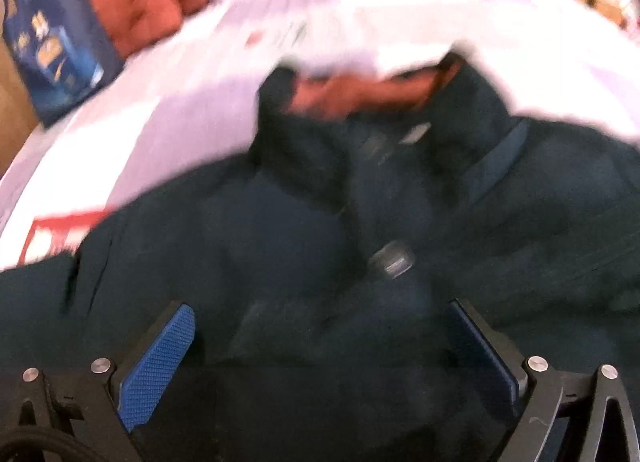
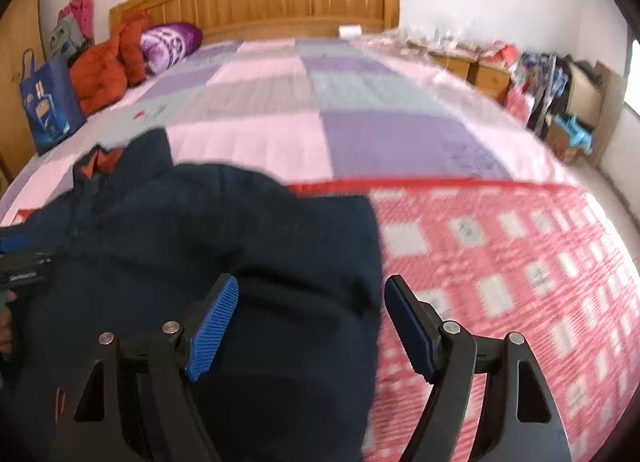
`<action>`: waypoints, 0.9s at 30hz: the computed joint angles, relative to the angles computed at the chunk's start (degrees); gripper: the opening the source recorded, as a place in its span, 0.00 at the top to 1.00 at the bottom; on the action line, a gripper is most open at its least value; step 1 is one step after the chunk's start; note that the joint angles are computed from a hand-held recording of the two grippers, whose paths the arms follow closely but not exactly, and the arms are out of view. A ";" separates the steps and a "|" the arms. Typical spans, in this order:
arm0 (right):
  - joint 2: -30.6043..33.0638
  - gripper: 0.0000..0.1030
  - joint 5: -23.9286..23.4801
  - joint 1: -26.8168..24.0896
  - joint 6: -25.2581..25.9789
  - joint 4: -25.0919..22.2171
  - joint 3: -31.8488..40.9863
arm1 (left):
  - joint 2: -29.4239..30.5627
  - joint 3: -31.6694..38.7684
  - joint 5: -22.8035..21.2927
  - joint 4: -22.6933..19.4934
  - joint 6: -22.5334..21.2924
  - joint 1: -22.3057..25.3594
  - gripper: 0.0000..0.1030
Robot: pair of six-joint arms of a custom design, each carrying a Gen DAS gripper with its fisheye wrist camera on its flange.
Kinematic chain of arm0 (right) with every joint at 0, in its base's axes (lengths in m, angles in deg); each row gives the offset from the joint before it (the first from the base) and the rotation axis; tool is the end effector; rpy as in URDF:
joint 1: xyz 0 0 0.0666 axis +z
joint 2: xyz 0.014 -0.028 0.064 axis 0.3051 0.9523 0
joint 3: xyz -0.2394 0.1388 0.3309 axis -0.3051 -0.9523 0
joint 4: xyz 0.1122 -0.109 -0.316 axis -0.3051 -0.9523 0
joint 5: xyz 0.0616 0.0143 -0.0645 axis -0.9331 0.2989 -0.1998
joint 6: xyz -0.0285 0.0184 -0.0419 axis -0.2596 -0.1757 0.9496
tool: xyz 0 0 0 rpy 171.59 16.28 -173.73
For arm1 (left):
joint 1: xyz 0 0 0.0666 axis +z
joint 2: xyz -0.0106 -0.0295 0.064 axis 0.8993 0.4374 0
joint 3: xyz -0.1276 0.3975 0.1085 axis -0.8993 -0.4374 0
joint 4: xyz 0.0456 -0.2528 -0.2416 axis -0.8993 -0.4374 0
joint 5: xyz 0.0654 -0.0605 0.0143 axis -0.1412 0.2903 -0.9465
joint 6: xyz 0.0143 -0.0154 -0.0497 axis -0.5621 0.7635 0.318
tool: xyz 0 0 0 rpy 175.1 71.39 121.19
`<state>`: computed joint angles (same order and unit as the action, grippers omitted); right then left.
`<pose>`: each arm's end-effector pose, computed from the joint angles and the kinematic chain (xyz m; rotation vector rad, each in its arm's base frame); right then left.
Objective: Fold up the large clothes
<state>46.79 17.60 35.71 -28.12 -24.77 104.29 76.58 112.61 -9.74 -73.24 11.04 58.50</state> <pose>0.4728 0.1506 0.4240 -0.2532 2.3570 0.1186 0.4325 -0.0306 0.4186 -0.2869 2.4761 0.3040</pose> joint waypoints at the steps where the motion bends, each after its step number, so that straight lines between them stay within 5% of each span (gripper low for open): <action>1: 0.52 0.23 -0.11 0.06 -0.72 -0.60 1.32 | -0.41 0.51 0.31 1.18 -0.27 -1.20 0.00; 3: 2.38 0.23 0.61 1.06 -1.77 -2.80 4.22 | -0.31 0.27 -0.97 4.57 -2.52 -3.46 0.00; 6: 6.77 0.23 5.74 2.98 -0.24 -6.73 7.59 | 5.08 2.81 -5.03 -0.42 -4.04 -4.36 0.00; 7: 8.82 0.23 5.52 2.06 -1.06 -9.11 8.47 | 6.11 2.20 -2.19 -1.51 -3.44 -2.46 0.00; 8: 9.18 0.22 2.56 0.64 -2.29 -9.11 8.03 | 5.39 0.90 1.92 0.28 -2.45 -0.54 0.00; 10: 9.64 0.20 -0.75 -1.11 -3.39 -8.68 7.46 | 4.59 -0.19 2.41 2.07 -2.51 0.87 0.00; 19: 8.88 0.18 -1.57 -1.71 -0.88 -4.33 4.19 | 3.45 -2.05 1.97 4.53 -2.65 0.82 0.00; 24: 8.81 0.16 -1.92 -1.75 -0.94 -3.96 3.79 | 0.11 -4.55 0.84 5.01 2.89 2.24 0.00; 27: 7.38 0.17 -0.05 -1.06 -1.29 -5.22 4.13 | -3.68 -8.23 -2.23 7.53 2.56 3.49 0.00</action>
